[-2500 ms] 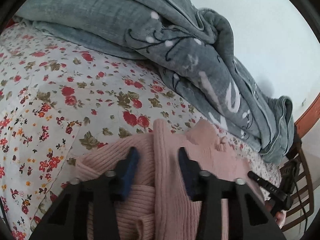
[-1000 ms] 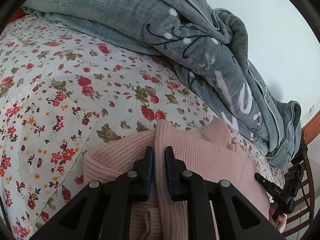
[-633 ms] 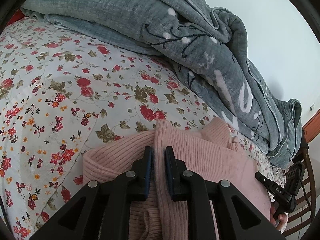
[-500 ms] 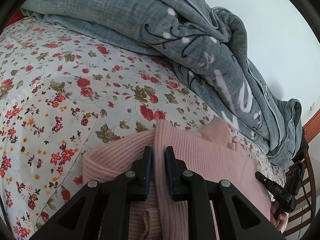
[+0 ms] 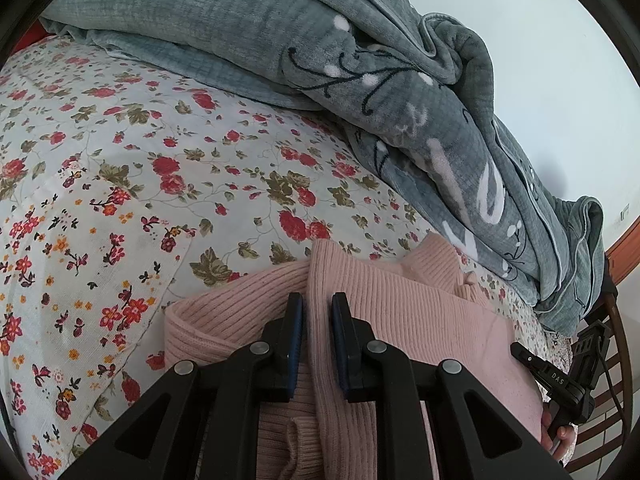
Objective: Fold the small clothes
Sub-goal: 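Hold the folded hem pressed down with both grippers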
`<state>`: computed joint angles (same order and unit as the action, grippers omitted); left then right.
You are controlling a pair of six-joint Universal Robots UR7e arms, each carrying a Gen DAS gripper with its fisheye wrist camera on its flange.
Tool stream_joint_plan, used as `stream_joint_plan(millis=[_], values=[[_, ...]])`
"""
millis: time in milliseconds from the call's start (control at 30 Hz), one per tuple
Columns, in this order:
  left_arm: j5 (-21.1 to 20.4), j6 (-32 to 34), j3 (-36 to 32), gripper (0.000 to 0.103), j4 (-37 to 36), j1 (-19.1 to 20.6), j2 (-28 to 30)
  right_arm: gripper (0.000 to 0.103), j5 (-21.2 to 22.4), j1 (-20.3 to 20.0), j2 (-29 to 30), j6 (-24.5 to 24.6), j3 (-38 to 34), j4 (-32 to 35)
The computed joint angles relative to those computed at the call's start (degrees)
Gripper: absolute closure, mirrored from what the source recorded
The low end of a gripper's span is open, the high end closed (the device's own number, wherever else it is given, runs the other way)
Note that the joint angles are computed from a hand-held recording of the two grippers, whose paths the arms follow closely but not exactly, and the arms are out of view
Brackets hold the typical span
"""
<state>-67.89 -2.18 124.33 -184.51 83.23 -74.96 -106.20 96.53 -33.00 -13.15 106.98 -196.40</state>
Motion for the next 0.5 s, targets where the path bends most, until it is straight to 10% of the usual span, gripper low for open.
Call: stream_joint_plan(millis=[500], values=[[0.07, -0.06, 0.02, 0.087, -0.1, -0.05, 0.05, 0.092, 0.02, 0.0, -0.06, 0.09, -0.04, 0.21]])
